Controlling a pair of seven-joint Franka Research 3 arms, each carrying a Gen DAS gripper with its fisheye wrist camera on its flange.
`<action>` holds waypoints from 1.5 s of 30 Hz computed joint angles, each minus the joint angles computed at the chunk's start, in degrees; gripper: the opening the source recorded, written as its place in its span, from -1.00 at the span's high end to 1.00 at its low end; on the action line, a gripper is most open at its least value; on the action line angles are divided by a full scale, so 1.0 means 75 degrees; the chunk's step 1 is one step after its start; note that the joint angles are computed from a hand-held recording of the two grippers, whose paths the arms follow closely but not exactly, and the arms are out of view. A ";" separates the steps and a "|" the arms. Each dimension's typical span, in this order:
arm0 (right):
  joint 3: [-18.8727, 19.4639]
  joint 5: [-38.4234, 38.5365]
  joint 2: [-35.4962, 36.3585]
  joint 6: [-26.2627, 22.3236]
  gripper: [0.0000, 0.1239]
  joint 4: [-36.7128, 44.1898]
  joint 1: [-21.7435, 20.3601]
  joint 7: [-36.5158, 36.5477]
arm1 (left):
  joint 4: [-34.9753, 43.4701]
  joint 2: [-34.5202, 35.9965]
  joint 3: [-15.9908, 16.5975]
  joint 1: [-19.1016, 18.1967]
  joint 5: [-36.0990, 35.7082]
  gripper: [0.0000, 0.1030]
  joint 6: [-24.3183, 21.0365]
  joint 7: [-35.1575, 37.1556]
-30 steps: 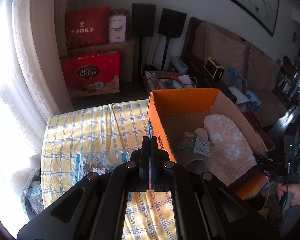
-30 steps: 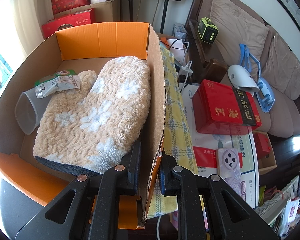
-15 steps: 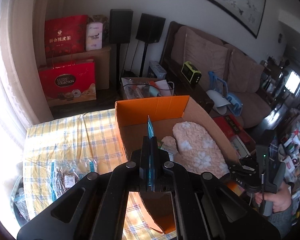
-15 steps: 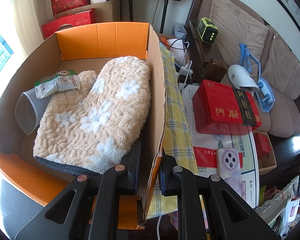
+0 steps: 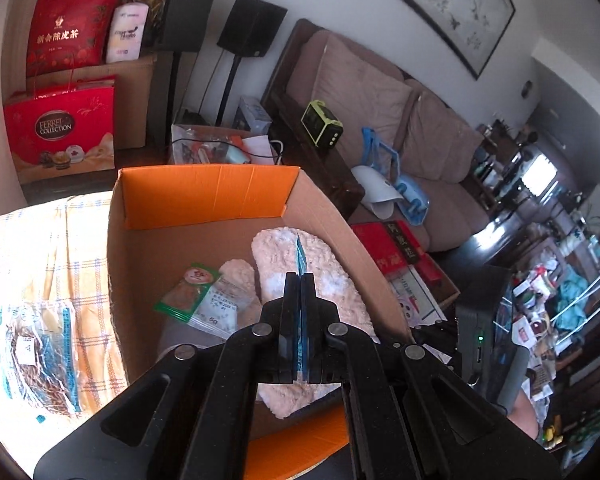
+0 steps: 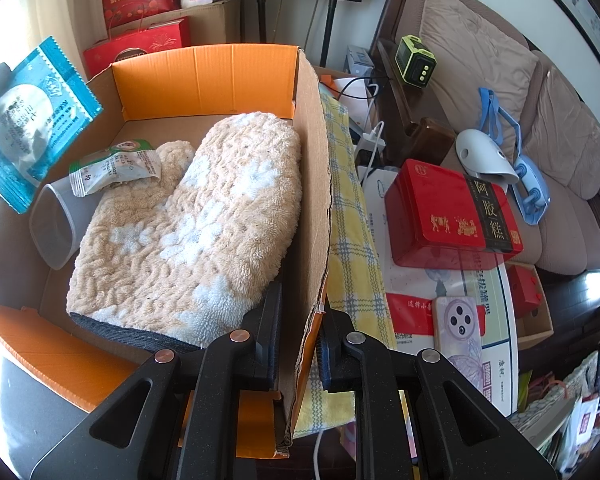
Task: Organize objects
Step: 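Lower the teal packet onto the mitt and open the left tool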
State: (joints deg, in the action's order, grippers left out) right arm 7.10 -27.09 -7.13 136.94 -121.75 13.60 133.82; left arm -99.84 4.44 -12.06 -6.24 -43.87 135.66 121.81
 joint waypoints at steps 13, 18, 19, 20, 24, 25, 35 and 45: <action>-0.0002 -0.0004 -0.0002 0.0005 0.75 0.0000 -0.0001 -0.0005 | 0.0132 0.0504 -0.0295 -0.0052 -0.0358 0.99 -0.0198 -0.0578; -0.0003 0.0001 -0.0002 0.0008 0.75 0.0000 -0.0001 -0.0004 | 0.0117 0.0653 -0.0372 -0.0078 -0.0509 0.99 -0.0125 -0.0914; -0.0003 0.0001 -0.0002 0.0008 0.75 0.0000 -0.0001 -0.0004 | 0.0114 0.0686 -0.0388 -0.0075 -0.0534 0.99 -0.0128 -0.0954; -0.0003 0.0001 -0.0002 0.0008 0.75 0.0000 -0.0001 -0.0004 | 0.0139 0.0733 -0.0400 -0.0085 -0.0496 0.99 -0.0136 -0.1022; -0.0002 0.0000 0.0000 0.0005 0.75 0.0004 -0.0001 -0.0006 | 0.0102 0.0816 -0.0449 -0.0140 -0.0187 0.99 -0.0084 -0.1271; -0.0002 0.0000 0.0000 0.0005 0.75 0.0004 -0.0001 -0.0006 | 0.0109 0.0842 -0.0451 -0.0148 -0.0070 0.99 -0.0109 -0.1334; -0.0004 0.0010 0.0007 0.0013 0.75 0.0008 0.0002 0.0000 | -0.0038 0.0773 -0.0405 -0.0374 0.2128 0.91 0.0051 -0.2148; -0.0006 0.0015 0.0010 0.0005 0.75 0.0015 0.0005 -0.0007 | -0.0664 0.0260 -0.0336 -0.0435 0.2893 -0.28 0.0826 -0.2243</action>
State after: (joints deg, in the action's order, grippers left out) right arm 7.05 -26.98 -7.06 136.98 -121.63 13.64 133.77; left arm -104.82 6.39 -14.58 -9.51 -22.17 141.85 104.98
